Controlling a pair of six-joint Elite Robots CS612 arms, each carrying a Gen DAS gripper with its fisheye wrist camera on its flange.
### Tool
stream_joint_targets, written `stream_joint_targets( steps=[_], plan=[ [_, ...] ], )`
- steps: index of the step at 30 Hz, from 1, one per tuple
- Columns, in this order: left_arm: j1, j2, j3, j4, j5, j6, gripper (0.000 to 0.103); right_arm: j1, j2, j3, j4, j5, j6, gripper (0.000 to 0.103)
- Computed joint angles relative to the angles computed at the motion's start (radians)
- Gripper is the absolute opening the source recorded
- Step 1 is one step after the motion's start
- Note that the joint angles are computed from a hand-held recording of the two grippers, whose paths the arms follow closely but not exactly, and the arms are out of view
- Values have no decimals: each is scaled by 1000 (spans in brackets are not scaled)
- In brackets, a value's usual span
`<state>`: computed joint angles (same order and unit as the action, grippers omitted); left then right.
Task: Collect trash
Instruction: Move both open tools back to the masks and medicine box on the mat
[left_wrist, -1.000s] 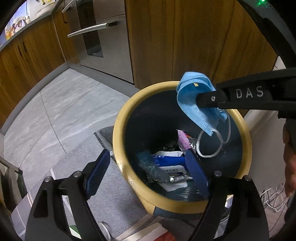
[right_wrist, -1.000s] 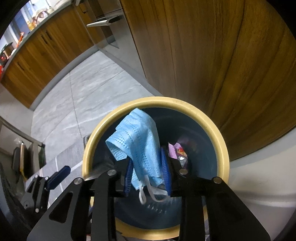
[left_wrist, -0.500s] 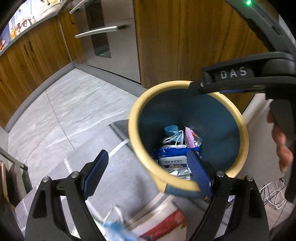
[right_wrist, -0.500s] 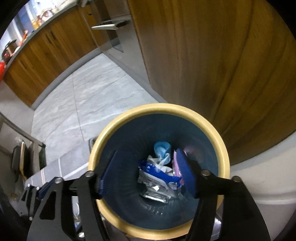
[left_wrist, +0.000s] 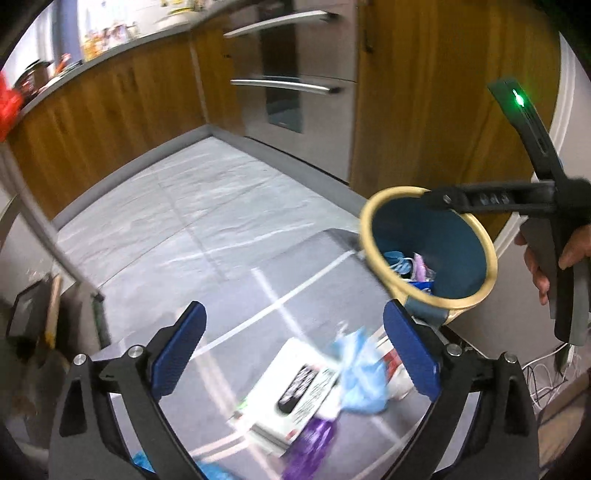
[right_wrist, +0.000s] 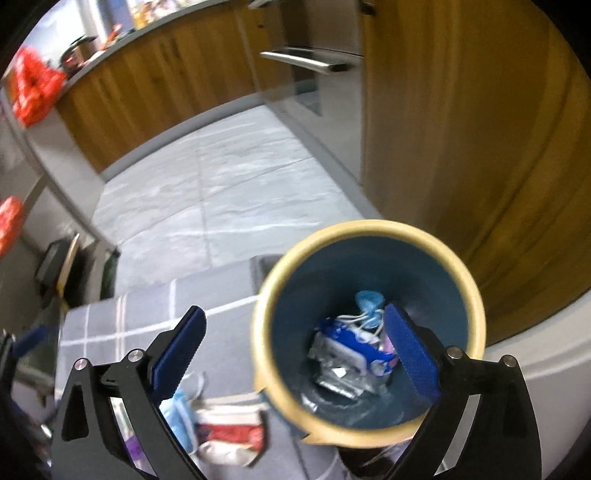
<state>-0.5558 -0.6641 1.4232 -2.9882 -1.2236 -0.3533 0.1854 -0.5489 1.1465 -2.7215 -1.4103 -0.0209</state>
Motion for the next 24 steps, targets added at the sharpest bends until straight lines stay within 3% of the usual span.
stream_joint_targets(
  steps=[3, 7, 16, 19, 24],
  plan=[
    [3, -31, 61, -20, 34, -28, 96, 16, -15, 18, 3, -8, -28, 96],
    [9, -64, 140, -48, 59, -75, 96, 32, -39, 51, 7, -15, 5, 96],
    [29, -78, 210, -85, 15, -111, 96, 65, -73, 120, 47, 6, 90, 96],
    [34, -68, 204, -50, -4, -103, 96, 80, -68, 119, 70, -53, 119, 96],
    [40, -46, 182, 25, -62, -74, 96, 83, -55, 111, 102, -46, 151, 96]
  ],
)
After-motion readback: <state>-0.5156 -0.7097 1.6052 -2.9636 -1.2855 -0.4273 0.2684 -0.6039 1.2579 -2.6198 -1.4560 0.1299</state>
